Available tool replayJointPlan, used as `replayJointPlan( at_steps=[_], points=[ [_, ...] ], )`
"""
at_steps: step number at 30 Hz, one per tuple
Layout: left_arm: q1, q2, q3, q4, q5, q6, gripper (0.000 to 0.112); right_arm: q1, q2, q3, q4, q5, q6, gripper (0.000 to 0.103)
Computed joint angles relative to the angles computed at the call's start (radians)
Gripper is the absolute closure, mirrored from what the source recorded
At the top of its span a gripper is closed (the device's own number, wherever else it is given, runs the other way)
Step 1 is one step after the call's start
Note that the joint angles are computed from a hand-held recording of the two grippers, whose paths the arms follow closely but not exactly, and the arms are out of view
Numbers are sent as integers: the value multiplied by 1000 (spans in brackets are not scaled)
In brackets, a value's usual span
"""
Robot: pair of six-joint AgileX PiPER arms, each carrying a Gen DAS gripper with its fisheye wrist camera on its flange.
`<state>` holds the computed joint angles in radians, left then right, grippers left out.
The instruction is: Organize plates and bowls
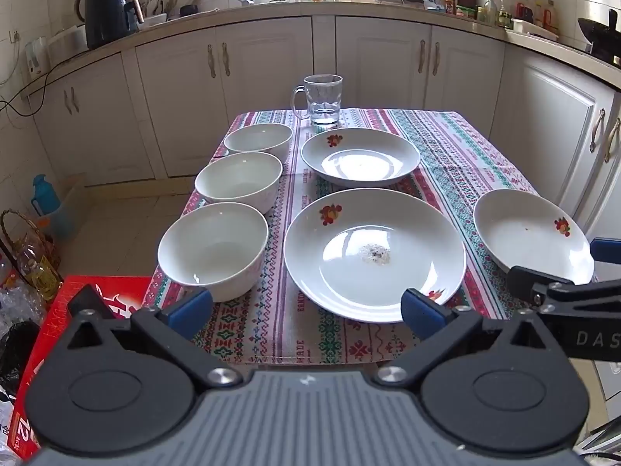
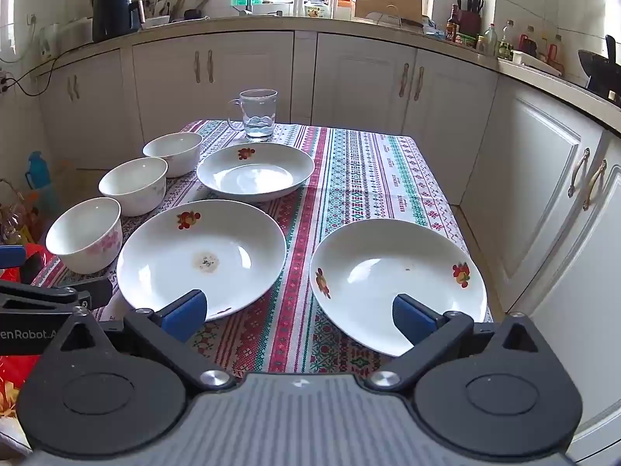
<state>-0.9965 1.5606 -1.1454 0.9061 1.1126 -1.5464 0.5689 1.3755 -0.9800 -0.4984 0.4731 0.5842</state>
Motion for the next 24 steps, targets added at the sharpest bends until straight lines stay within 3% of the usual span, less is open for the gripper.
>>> replayJointPlan(
  at_steps=[13, 16, 24],
  points=[
    [-66, 60, -55, 23, 69, -35, 10, 15, -7, -6, -5, 15, 10, 0],
    [-4, -5, 10, 4, 3, -14, 10, 9, -4, -4, -3, 8, 6, 0],
    [-7, -6, 8, 3, 5, -14, 10, 19, -7, 1, -31, 11, 27, 0]
  ],
)
